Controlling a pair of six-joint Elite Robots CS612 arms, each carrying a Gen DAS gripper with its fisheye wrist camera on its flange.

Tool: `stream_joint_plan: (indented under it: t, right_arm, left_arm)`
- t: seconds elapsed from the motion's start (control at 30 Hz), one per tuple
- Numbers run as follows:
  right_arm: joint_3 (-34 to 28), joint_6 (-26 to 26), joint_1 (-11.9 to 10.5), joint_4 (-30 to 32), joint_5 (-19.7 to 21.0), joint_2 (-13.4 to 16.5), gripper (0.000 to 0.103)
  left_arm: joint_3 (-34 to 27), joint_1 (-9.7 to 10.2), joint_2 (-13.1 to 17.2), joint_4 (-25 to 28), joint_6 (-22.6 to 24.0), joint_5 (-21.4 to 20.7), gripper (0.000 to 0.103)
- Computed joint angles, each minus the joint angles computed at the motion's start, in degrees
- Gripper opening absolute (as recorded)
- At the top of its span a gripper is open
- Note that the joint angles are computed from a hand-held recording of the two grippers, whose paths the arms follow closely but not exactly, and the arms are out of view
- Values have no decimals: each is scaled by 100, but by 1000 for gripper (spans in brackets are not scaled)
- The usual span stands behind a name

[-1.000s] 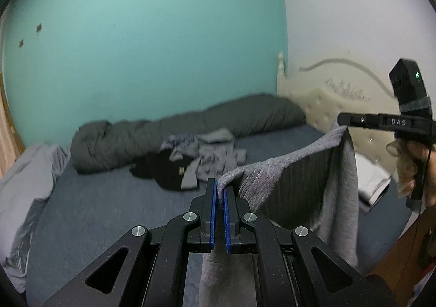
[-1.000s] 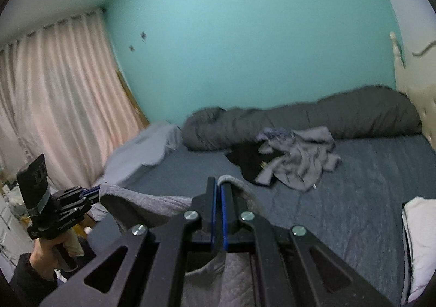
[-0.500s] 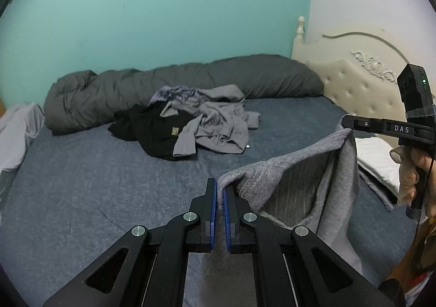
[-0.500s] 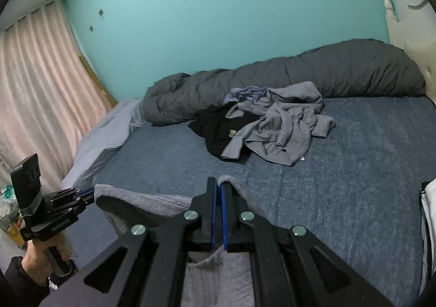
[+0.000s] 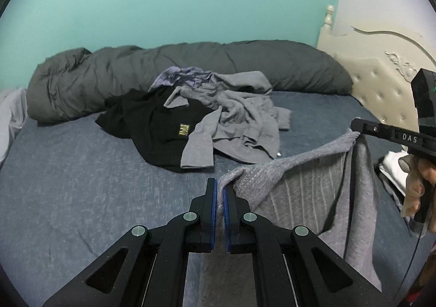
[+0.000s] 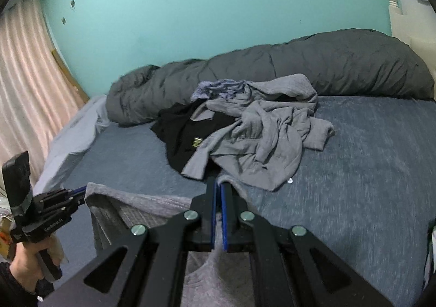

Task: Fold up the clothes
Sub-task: 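Lay the sweatshirt flat on the bed and open both tools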

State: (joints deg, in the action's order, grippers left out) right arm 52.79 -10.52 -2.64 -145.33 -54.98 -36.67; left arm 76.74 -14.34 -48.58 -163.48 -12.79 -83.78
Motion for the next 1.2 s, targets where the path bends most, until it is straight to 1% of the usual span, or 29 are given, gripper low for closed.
stream_joint_plan:
  t: [0.17, 0.27, 0.33, 0.4, 0.43, 0.47, 0.5, 0.53, 0.57, 0.6, 0.63, 0.67, 0.73, 0.77, 0.83, 0.87, 0.93, 0.97, 1.07, 1.17, 1.2]
  right_arm:
    - [-921, 21, 95, 403, -281, 609, 2]
    - [-1445, -11, 138, 736, -425, 1008, 2]
    - [-1706, -14, 162, 1009, -569, 1234, 3]
    - [-1839, -83, 173, 1182, -589, 1389, 3]
    - [-1911, -140, 182, 1278, -606, 1470, 3]
    - [-1961, -191, 190, 1332, -617, 1537, 5]
    - [-1943, -228, 193, 1270, -608, 1566, 14]
    - [-1928, -254, 193, 1204, -601, 1594, 21]
    - [-1903, -240, 191, 1131, -625, 1599, 40]
    - [-1867, -221, 186, 1040, -633, 1599, 59]
    - [-1772, -131, 160, 862, -581, 1571, 65]
    - [-1629, 107, 114, 591, -490, 1519, 66]
    - [-1395, 560, 28, 99, -330, 1437, 67]
    - [-1279, 640, -1, -14, -278, 1376, 67]
    - [-810, 663, -66, -281, -217, 1116, 67]
    - [-577, 593, -99, -280, -112, 978, 67]
    - [-58, 552, -192, -356, 222, 696, 67]
    - [285, 616, -259, -422, 442, 521, 68]
    - [1178, 652, -451, -568, 1018, 80, 73]
    - [2029, 466, -576, -687, 999, -368, 74]
    - [2271, 449, -618, -689, 1010, -493, 74]
  left_arm:
    - [-732, 97, 558, 515, -71, -5, 5]
    - [-1026, 122, 838, 766, -130, -14, 5]
    - [-1169, 136, 1027, 920, -211, -86, 5]
    - [-1239, 146, 1168, 1053, -336, -140, 5]
    - [-1278, 151, 1241, 1123, -398, -167, 7]
    - [-1321, 156, 1315, 1194, -460, -196, 7]
    - [-1336, 166, 1368, 1215, -527, -248, 8]
    - [-1349, 178, 1420, 1229, -593, -303, 13]
    - [-1342, 187, 1440, 1229, -616, -347, 18]
    - [-1317, 191, 1444, 1202, -629, -337, 32]
    - [-1288, 194, 1446, 1172, -642, -321, 45]
    - [-1184, 197, 1407, 985, -688, -247, 47]
    - [-965, 205, 1314, 618, -796, -73, 48]
    - [-851, 218, 1248, 495, -872, -43, 48]
    - [-534, 261, 1070, 227, -1082, -169, 51]
    - [-370, 279, 976, 119, -1180, -245, 52]
    - [91, 284, 734, -117, -1314, -366, 54]
    - [332, 278, 613, -231, -1380, -398, 54]
    - [972, 242, 295, -535, -1555, -442, 54]
    - [1602, 120, -14, -771, -1761, -372, 54]
    - [1806, 69, -109, -891, -1767, -334, 54]
